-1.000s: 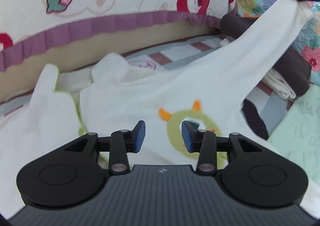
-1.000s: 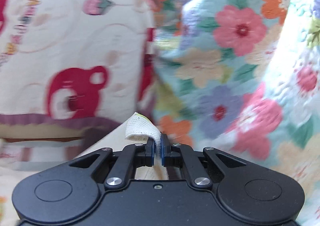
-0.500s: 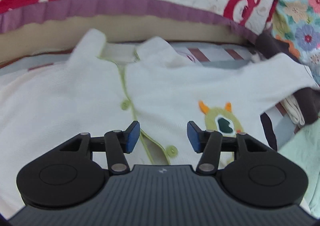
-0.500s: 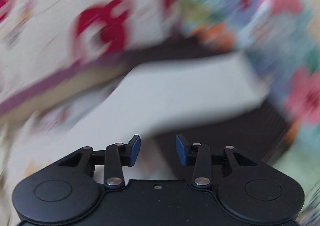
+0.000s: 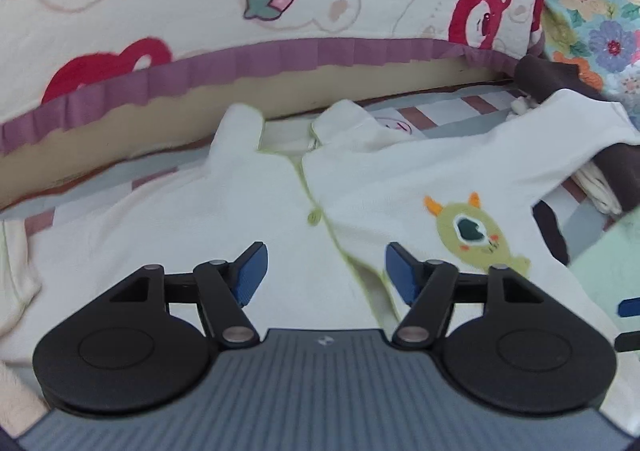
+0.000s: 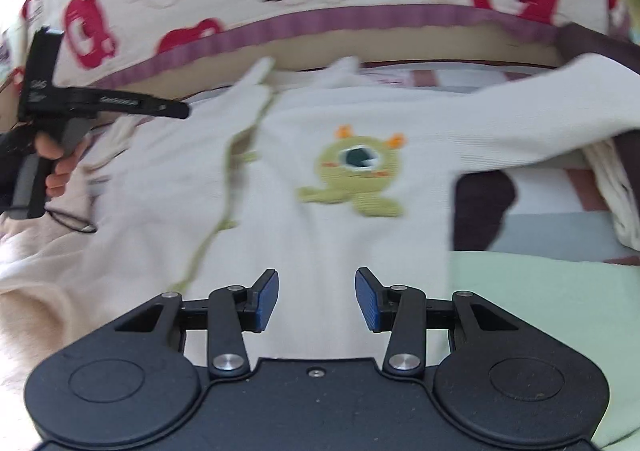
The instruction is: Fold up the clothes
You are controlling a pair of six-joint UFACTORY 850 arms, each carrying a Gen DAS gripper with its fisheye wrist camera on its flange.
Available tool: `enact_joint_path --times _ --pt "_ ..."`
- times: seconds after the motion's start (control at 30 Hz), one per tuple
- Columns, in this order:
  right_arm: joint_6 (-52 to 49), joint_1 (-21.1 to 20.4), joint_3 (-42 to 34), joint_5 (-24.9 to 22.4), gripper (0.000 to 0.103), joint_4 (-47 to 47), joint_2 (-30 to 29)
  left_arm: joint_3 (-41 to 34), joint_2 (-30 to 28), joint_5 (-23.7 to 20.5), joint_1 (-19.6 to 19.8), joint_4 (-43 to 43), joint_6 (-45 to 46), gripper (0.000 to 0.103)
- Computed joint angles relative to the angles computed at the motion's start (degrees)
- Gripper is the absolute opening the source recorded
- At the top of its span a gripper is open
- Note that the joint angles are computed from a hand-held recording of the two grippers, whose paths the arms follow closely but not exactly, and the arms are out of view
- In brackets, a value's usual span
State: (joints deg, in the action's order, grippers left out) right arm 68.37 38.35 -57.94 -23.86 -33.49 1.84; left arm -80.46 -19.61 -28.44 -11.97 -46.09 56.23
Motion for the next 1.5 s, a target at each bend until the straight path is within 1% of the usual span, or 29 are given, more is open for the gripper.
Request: enact_joint_path --times 0.03,0.07,0.1,0.17,0.2,0.27,0.37,0.43,0.53,0.6,0.67,0.73,0.77,0.8,0.83,0.87,0.9,0.93,0.97,1.0,1.03,1.07,1.1,1.27,1.33,1.37,1.4,1.43,1.5 --pt "-1.87 0.6 -0.41 -0.96 0.052 1.66 0.12 0.68 0.68 -1.72 0.78 -1.84 2.51 0.053" --pt "-2.61 1.36 -0.5 -2.13 0.053 2.29 0.31 1.56 1.48 -4.27 1.32 -4.22 7.11 0.052" --pt "-3.79 2.11 -0.45 -4.06 0.054 3.55 0.67 2.43 2.26 -7.26 1.71 -6.24 11.98 0.052" --pt "-4.89 3.58 0.48 -8.93 0.054 5.78 2.06 3.28 3.29 -13.11 1.14 -5.53 15.94 0.053" --pt "-4.96 4.26 1.39 -11.11 0.054 6.99 3.14 4.2 4.04 -14.8 0.33 -5.36 18.18 0.053" --pt "-3.99 5.72 4.81 -14.21 0.054 9.81 6.65 6.35 5.67 -17.11 -1.76 -5.27 22.93 0.057" --pt "0.47 8.99 11.67 -15.0 0.054 11.54 12.32 10.19 8.52 -21.73 -4.87 -4.39 33.07 0.064" --pt "3.87 12.38 14.86 -15.78 0.054 9.77 14.47 12.17 10.08 -24.39 -7.47 -2.24 37.71 0.064" --pt "5.99 17.1 17.22 -18.51 0.054 5.75 15.07 14.23 11.56 -24.48 -11.57 5.49 35.66 0.064" --pt "6.86 19.74 18.08 -20.05 0.054 2.12 14.73 15.2 11.72 -24.76 -12.95 8.38 35.03 0.065" --pt "9.03 21.03 18.62 -20.94 0.054 -1.98 14.58 16.24 11.55 -24.4 -13.53 10.32 34.16 0.069" --pt "11.64 21.91 19.13 -21.76 0.054 -6.06 14.57 16.76 10.91 -22.91 -13.84 12.03 32.03 0.069" --pt "13.48 22.19 19.63 -21.67 0.054 -8.1 14.91 16.96 10.54 -22.09 -13.98 12.89 30.84 0.069" --pt "15.53 22.1 20.42 -20.67 0.054 -9.81 15.67 16.74 9.91 -22.38 -13.75 13.31 29.96 0.068" --pt "16.44 21.9 20.98 -19.72 0.054 -10.82 15.99 16.35 9.17 -23.14 -13.38 13.54 29.23 0.062" --pt "16.62 21.8 21.26 -19.24 0.054 -11.56 15.81 16.17 8.78 -23.81 -13.09 13.51 28.96 0.043" --pt "16.82 21.69 21.53 -18.77 0.054 -12.32 15.63 16.25 8.89 -23.81 -13.03 14.0 28.54 0.031" --pt "17.43 21.8 21.82 -18.47 0.054 -13.36 15.43 16.79 9.63 -23.07 -13.19 14.86 27.49 0.014" --pt "18.51 21.94 22.09 -18.17 0.053 -14.65 15.17 16.89 10.19 -23.46 -12.84 14.57 27.03 0.009" --pt "19.96 21.97 22.43 -17.6 0.053 -15.87 15.22 16.72 10.6 -24.43 -12.26 13.78 26.86 0.008" --pt "21.97 22.02 22.94 -16.72 0.051 -17.24 15.72 16.69 11.2 -24.86 -11.56 13.19 26.81 0.006" --pt "24.24 22.0 23.52 -15.58 0.046 -18.82 16.32 16.7 11.86 -25.07 -10.82 12.67 26.82 0.005" --pt "26.38 21.91 23.95 -14.79 0.045 -20.28 16.7 16.36 11.99 -25.23 -10.33 11.98 26.65 0.005" --pt "36.12 21.03 25.17 -13.1 0.045 -26.13 17.49 14.99 11.99 -28.04 -7.11 7.74 25.16 0.005" --pt "40.56 20.49 25.7 -11.69 0.045 -28.69 17.97 14.3 11.34 -29.53 -6.18 6.25 24.45 0.005" --pt "42.29 20.37 25.79 -11.27 0.035 -29.87 17.96 13.96 11.03 -29.81 -5.9 5.95 23.31 0.005" --pt "43.09 20.15 25.77 -10.72 0.017 -30.64 17.92 13.66 10.65 -30.02 -5.73 5.74 22.15 0.005" --pt "42.89 19.98 25.45 -10.61 0.003 -30.67 17.79 13.55 10.42 -30.34 -5.52 5.47 21.54 0.005" --pt "43.02 20.14 24.46 -12.13 0.003 -30.67 17.52 13.45 10.09 -31.06 -5.05 4.89 20.72 0.005"
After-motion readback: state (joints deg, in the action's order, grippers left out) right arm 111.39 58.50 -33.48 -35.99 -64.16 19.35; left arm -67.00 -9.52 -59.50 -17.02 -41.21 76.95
